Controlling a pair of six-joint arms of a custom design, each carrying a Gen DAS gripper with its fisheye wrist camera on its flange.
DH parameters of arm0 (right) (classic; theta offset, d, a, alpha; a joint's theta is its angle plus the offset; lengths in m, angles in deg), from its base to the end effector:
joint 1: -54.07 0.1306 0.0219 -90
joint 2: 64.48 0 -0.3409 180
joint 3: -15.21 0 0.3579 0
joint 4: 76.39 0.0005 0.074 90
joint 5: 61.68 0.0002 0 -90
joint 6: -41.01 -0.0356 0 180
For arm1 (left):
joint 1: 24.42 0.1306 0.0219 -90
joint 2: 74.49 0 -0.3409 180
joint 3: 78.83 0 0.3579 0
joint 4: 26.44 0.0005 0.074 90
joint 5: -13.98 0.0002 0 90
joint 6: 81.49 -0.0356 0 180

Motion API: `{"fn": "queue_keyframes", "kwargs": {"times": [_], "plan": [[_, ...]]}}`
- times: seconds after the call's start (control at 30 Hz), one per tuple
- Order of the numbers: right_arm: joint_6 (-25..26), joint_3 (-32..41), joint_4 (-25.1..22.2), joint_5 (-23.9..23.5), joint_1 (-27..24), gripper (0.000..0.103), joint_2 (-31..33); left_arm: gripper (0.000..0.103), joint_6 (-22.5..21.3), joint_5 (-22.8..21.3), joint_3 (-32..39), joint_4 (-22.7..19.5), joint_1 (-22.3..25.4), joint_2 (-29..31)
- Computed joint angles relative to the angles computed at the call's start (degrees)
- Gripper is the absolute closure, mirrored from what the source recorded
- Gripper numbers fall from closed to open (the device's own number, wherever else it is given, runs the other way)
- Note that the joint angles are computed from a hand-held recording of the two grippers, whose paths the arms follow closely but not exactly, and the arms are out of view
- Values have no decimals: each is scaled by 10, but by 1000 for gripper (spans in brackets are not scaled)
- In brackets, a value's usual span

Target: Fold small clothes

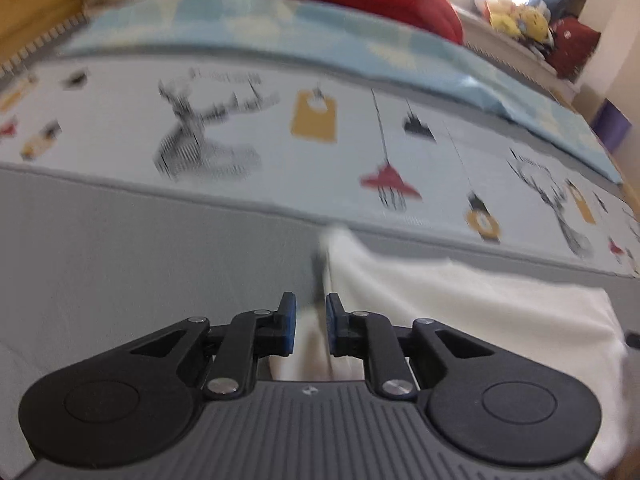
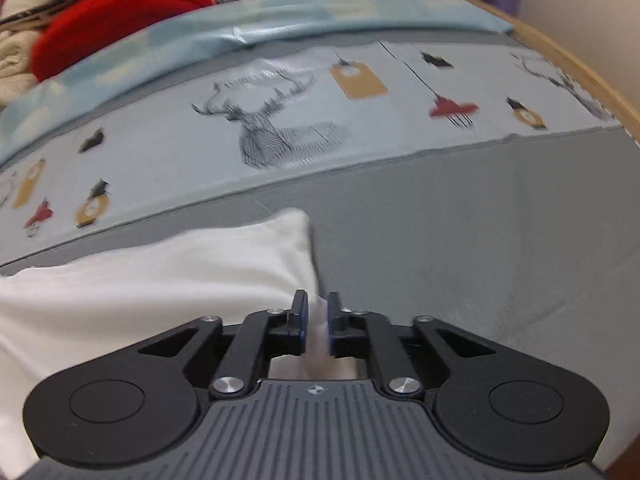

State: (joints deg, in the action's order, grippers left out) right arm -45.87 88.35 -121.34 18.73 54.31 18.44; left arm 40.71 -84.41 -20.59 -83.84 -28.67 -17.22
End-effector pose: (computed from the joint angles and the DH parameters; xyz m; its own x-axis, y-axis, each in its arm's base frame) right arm 0.3954 0.0071 0.3189 -0.8098 -0.0571 -0.5840 -0.1446 0.9840 0.1044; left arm 0.2553 -0.0143 0.3323 -0.6993 -0.4767 -0.5327 -0.4488 0.8728 -0.1918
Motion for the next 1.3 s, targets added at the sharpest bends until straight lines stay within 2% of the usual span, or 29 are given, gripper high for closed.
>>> {"fn": "queue_keyframes", "kwargs": {"times": [0.1,0.17,0.3,0.33,0.4,0.47,0.57,0.63,0.7,0.77,0.87,0.93,1.0,1.03,1.07,1.1,1.13,1.17,1.23,1.3], "plan": [[-6,9,-22,-33,-20,81,0,85,-11,101,-11,-29,31,-14],[-4,11,-48,-48,-33,76,-4,85,-16,122,-15,-49,29,-21],[13,15,-116,-85,-57,75,-11,85,-28,139,-20,-76,4,-23],[18,14,-127,-86,-60,75,-15,86,-23,130,-21,-83,-10,-24],[28,9,-147,-86,-65,75,-26,99,-21,104,-18,-95,-32,-33],[46,14,-185,-99,-73,75,-32,99,-10,99,-13,-109,-42,-61],[81,12,-214,-103,-89,75,-57,99,10,91,-6,-137,-59,-126],[104,5,-237,-119,-107,75,-72,99,38,69,-12,-168,-82,-147],[121,-4,-263,-123,-119,75,-77,101,63,54,-16,-198,-92,-139],[130,-9,-271,-110,-120,75,-79,99,65,43,-26,-211,-89,-142],[142,-19,-270,-93,-116,75,-84,93,67,100,-39,-210,-55,-159],[148,-21,-277,-85,-113,75,-82,83,66,108,-39,-202,-64,-160],[167,-28,-274,-71,-105,77,-90,81,63,101,-36,-202,-75,-145],[176,-31,-271,-70,-104,81,-96,81,64,99,-36,-207,-82,-132],[184,-28,-276,-83,-109,98,-96,83,67,99,-36,-210,-90,-120],[188,-28,-275,-95,-116,98,-98,84,67,97,-37,-218,-98,-117],[191,-28,-269,-108,-125,98,-106,97,62,86,-37,-221,-109,-111],[194,-26,-269,-127,-137,99,-110,103,55,81,-38,-220,-113,-113],[202,-16,-278,-168,-166,100,-111,103,51,62,-38,-217,-121,-128],[214,-8,-298,-166,-179,100,-98,103,53,44,-38,-232,-122,-128]]}}
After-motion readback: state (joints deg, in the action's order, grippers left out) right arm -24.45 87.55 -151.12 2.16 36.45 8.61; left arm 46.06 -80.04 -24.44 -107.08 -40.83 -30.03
